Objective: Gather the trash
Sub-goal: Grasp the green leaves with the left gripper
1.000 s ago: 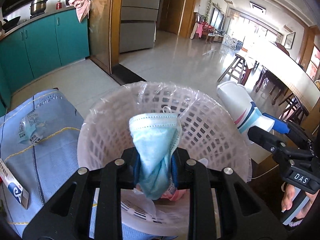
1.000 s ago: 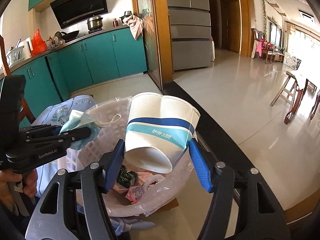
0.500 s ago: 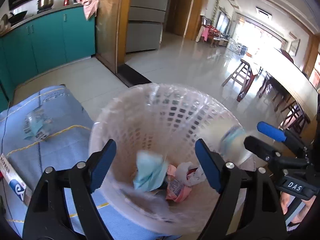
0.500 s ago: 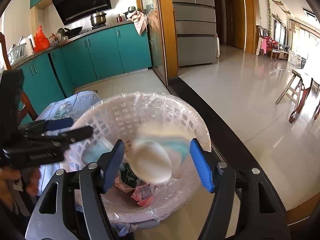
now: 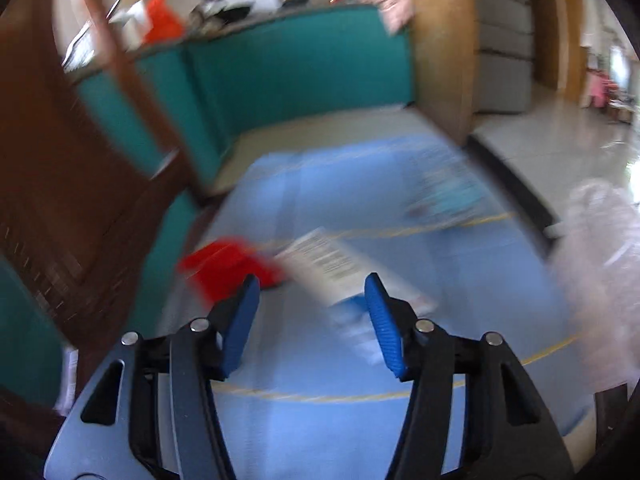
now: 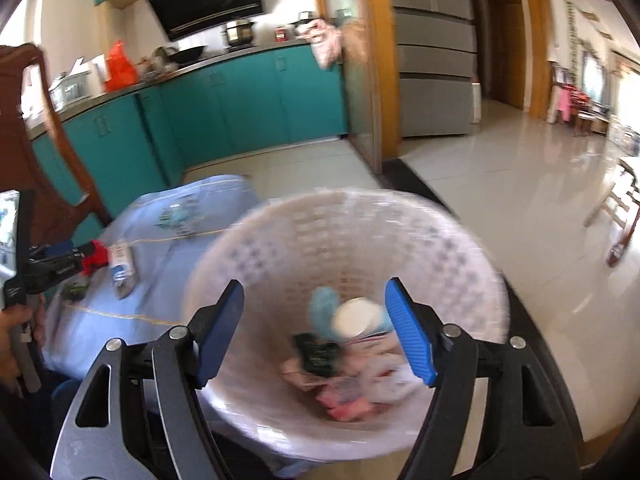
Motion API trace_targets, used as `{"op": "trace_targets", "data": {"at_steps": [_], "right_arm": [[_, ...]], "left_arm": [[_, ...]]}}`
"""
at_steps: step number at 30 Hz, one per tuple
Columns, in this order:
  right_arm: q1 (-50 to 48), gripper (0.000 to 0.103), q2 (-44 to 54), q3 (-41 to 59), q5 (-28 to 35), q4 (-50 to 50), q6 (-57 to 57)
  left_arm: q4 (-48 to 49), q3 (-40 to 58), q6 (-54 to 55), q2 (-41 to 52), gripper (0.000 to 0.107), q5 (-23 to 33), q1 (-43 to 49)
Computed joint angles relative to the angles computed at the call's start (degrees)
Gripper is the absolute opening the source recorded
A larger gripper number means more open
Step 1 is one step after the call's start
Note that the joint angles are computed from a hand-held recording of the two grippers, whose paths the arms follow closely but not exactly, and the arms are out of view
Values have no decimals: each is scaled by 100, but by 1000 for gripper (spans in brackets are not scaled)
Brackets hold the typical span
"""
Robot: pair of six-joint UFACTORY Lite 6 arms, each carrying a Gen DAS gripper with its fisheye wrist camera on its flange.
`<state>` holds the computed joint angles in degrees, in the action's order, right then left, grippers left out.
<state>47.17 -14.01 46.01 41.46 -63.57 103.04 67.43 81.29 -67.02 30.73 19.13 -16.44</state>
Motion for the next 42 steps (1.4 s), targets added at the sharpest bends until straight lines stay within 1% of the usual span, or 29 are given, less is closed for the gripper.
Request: {"op": "trace_targets", "data": {"at_steps": [3,4,6,8,10,11,12,13,14,15,17,18,20,22,24,26,27,28,29,30,32,33,34,35,36,37,39,42], "right_arm": [[136,72,815,632,-277,-150,27],[185,72,1148,911,-402,-194,39],[283,72,1553,1293,-548,-243,70],[390,72,1996,1740,-724,-237,9],[492,72,2361,2139,-805,-171,-138],[540,72,2591,2424,-825,-70,-321],[547,72,2752,2637,-851,24,-487],[569,72,2924,2852,-891,92,-626],[583,72,3029,2990,-918,135,-700],[576,72,3140,3126,-976,194,-788],[564,72,3301,3329,-1043,331,-944],[559,72,3368,3415,-1056,385,-1005],[577,72,3419,3494,-1057,461,-1075],[586,72,3394,3449,-1069,463,-1066],[579,72,3346,3365,-1073,478,-1051],[547,72,3294,3270,-1082,520,-1042],[524,72,3278,3229,-1095,541,-1038],[505,72,3273,3205,-1103,571,-1039],[473,72,3230,3133,-1127,598,-1036],[456,72,3205,3094,-1141,611,-1034],[438,72,3182,3057,-1143,618,-1053],[430,72,3186,3059,-1135,629,-1080],[417,72,3211,3088,-1123,665,-1141],[394,72,3244,3117,-1128,698,-1192],[375,72,3311,3193,-1134,743,-1257],[355,72,3359,3248,-1145,779,-1319],[335,72,3528,3465,-1082,873,-1510],[276,72,3676,3702,-1068,932,-1652]], "left_arm": [[-1280,307,1725,335,54,148,485],[-1470,352,2067,420,51,163,608],[-1963,411,2728,562,47,171,842],[-2675,645,3446,812,43,206,913],[-3604,979,4398,1083,34,305,1066],[-3941,1089,4754,1186,31,339,1171],[-4356,1232,5149,1298,24,414,1276],[-4733,1355,5478,1383,20,475,1355],[-4886,1324,5620,1351,18,441,1387],[-5083,1339,5836,1357,14,410,1417],[-5634,1187,6423,1241,11,289,1488],[-6095,1021,6923,1092,10,215,1537],[-7263,479,8122,688,10,-118,1626],[-8462,102,9321,360,9,-246,1618],[-9661,-153,10502,31,9,35,1599],[-10860,-405,11696,-308,9,606,1624],[-11460,-553,12296,-394,10,729,1623],[-11951,-695,12842,-433,10,763,1599],[-12203,-828,13149,-469,11,586,1486],[-12218,-881,13216,-470,13,435,1410],[-11793,-848,12757,-378,32,217,1336],[-11691,-804,12610,-313,54,157,1345],[-11671,-817,12528,-290,60,92,1376],[-11666,-788,12511,-250,60,97,1409],[-11695,-784,12547,-235,63,165,1450],[-11712,-692,12599,-169,66,294,1512],[-11774,-574,12807,-62,70,558,1524],[-11635,-489,12826,34,71,802,1426]]}}
